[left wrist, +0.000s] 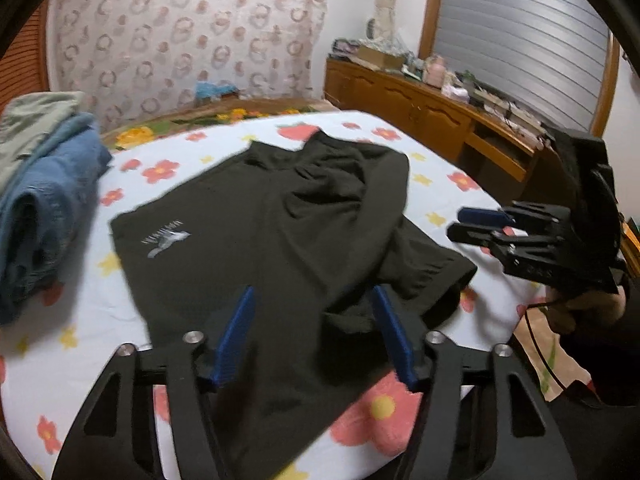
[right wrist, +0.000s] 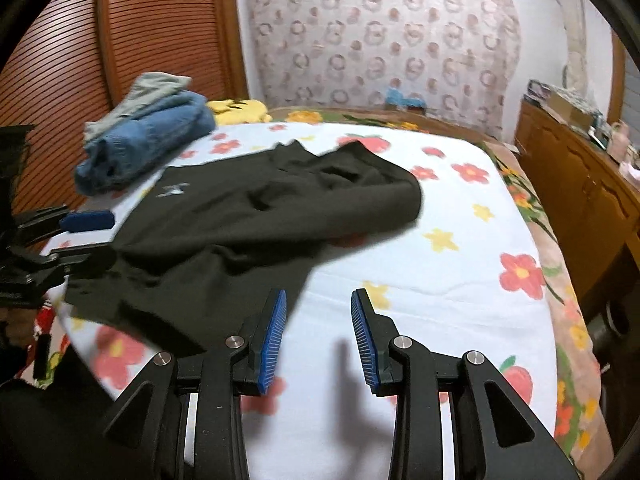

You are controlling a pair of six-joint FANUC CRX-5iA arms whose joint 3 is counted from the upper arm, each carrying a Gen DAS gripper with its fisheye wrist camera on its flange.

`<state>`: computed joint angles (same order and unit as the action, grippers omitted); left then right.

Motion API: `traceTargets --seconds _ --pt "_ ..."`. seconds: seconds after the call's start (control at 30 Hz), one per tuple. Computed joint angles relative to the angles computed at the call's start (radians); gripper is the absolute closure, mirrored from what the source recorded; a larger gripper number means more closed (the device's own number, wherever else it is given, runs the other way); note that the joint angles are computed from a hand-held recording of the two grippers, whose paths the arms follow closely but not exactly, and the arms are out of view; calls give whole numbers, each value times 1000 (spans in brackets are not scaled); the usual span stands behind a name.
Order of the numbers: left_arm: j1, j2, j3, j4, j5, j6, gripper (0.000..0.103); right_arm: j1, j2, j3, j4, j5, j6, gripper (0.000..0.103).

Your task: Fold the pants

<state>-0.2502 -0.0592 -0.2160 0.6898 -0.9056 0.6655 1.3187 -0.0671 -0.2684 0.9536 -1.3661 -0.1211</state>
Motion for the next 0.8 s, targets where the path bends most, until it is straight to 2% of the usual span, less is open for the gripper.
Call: traceTargets --seconds 0.03,0.1,0.17,0.33,0.37,0.43,0.47,0.5,0.67,0.8 --pt "-5 3 4 -8 -5 4 49 -4 3 -1 -2 9 -3 68" --pt "-15 14 15 -31 -16 14 50 -12 17 12 -11 14 5 68" --pt "-22 20 23 -48 -23 23 60 -15 26 15 -18 18 15 68" --pt "-26 25 30 -47 -41 15 70 -12 40 7 9 15 -5 68" --pt "-25 25 30 -42 -41 10 76 -9 44 3 18 12 -12 68" --pt "-24 19 33 -40 -42 4 83 -7 46 -16 41 7 -20 67" --pt "-24 13 30 -34 -35 -2 92 -5 50 -21 49 1 -21 67" --pt "-22 8 28 -27 -32 -5 94 -3 55 -20 50 -8 -26 67" --pt "-3 -23 15 13 0 -18 96 24 26 -34 20 -5 -64 67" --pt "19 -42 7 57 6 -30 97 30 10 -32 6 -15 -40 67"
